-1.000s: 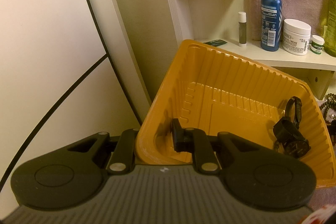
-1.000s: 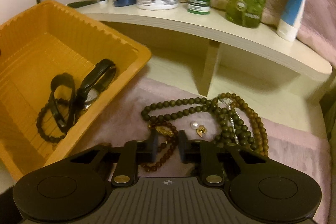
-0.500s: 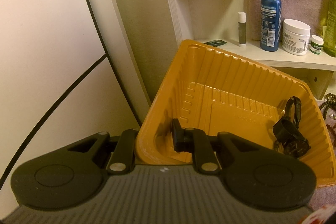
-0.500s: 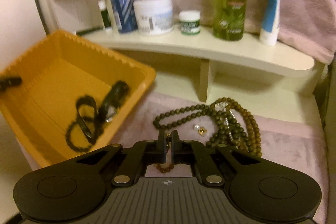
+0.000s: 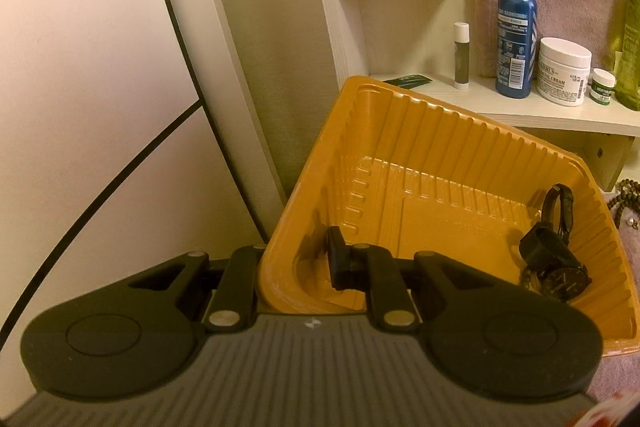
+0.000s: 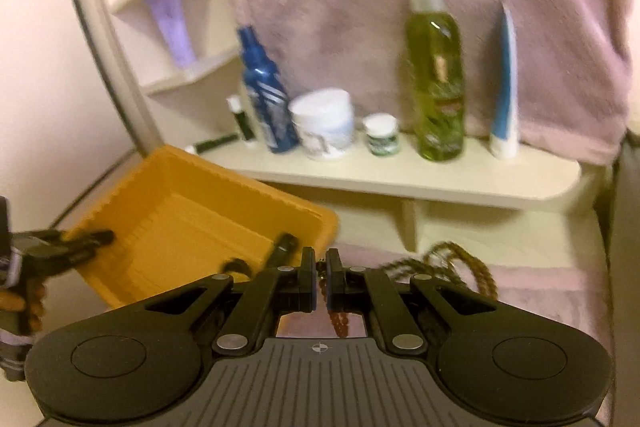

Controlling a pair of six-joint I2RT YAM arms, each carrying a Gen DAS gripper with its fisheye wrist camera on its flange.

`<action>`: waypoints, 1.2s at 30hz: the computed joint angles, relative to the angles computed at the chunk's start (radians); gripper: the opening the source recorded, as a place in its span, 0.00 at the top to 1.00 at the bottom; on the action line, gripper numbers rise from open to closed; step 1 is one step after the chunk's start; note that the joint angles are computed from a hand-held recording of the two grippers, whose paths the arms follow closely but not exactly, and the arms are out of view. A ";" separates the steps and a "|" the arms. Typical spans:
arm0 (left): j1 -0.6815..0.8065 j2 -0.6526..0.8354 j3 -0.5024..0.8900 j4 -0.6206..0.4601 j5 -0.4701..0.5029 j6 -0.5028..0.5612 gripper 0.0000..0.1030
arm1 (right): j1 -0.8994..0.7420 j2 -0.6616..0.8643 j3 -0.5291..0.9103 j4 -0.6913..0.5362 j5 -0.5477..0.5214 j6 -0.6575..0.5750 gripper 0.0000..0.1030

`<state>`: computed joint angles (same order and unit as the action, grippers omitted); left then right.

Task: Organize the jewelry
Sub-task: 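Carry the brown bead bracelet over the orange tray and release it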

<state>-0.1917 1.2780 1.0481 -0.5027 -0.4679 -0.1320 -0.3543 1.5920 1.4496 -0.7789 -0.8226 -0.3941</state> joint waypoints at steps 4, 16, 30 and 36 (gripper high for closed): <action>0.004 0.002 0.003 -0.004 0.008 0.001 0.86 | 0.034 -0.015 0.026 -0.033 -0.049 0.005 0.96; 0.007 0.007 0.010 -0.009 0.012 0.000 0.86 | 0.210 0.014 0.047 -0.057 -0.073 0.036 0.96; 0.007 0.015 0.007 -0.002 0.012 -0.001 0.85 | 0.330 0.062 0.003 0.011 0.043 0.072 0.96; 0.009 0.019 0.007 -0.002 0.013 0.000 0.85 | 0.338 0.059 -0.005 0.038 0.052 0.100 0.93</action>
